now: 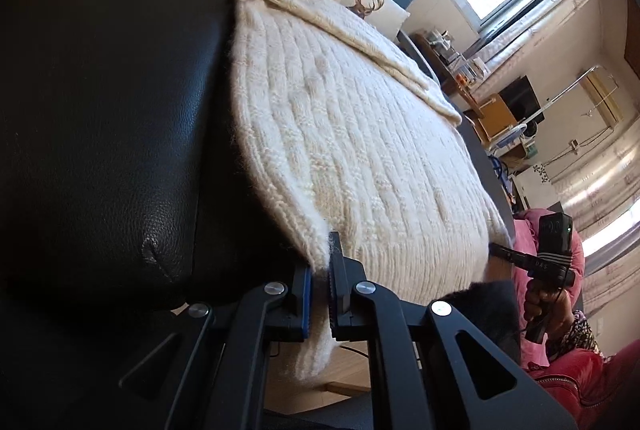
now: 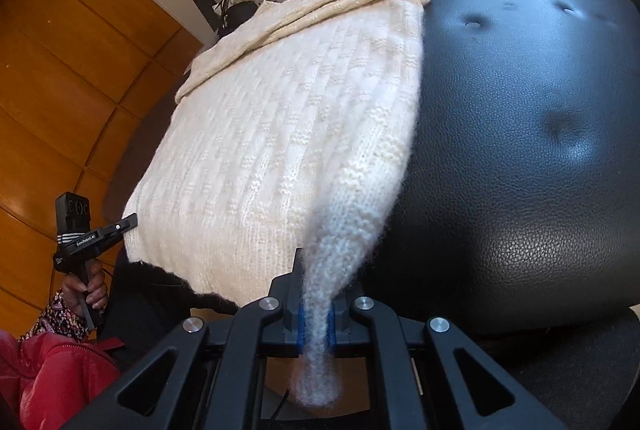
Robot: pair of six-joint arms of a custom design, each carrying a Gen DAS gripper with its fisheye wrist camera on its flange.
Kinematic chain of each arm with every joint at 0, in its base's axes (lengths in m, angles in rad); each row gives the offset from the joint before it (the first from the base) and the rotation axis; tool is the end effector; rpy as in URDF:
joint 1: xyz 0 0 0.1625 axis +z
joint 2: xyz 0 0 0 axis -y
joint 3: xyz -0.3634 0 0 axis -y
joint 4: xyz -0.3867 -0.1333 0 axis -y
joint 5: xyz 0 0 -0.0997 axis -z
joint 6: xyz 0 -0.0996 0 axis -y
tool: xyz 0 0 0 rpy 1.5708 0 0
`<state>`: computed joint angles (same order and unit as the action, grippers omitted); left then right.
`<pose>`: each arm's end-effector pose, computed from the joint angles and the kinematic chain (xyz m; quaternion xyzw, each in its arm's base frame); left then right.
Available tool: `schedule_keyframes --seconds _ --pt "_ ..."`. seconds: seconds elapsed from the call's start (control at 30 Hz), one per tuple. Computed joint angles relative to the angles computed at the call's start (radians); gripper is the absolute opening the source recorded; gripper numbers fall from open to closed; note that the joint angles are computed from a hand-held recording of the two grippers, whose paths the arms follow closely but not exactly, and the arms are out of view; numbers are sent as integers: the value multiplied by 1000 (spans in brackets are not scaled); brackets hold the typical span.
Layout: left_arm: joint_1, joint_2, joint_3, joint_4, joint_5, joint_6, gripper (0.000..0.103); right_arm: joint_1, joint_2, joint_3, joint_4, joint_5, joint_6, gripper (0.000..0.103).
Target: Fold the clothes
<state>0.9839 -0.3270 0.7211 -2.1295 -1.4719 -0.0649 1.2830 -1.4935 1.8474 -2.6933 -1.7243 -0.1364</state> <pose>-0.3326 -0.7585 0.0493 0.2529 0.9627 -0.0936 0.0204 -0.0375 -0.5426 0.3893 -0.0986 -0.9195 0.3505 0.1482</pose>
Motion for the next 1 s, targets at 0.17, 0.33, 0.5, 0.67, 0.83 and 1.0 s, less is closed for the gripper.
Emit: schedule_keyframes --seconds 0.17,0.33,0.5,0.67,0.83,1.0 --pt "-6 -13 21 -15 12 11 5 -8 -8 6 0 25 10 6" --pt "-4 -47 60 -49 -43 12 5 -49 -60 55 -33 199 -16 6" --pt "3 -85 106 -109 -124 -4 5 -80 -81 69 -21 347 -51 6" --pt "-3 -110 134 -159 -187 -10 5 -119 -81 88 -41 523 -49 6" --pt "-9 -129 151 -167 -251 -23 5 -147 -104 110 -69 671 -40 6" --pt "8 -44 7 -159 -348 -109 5 -158 -79 77 -134 765 42 6"
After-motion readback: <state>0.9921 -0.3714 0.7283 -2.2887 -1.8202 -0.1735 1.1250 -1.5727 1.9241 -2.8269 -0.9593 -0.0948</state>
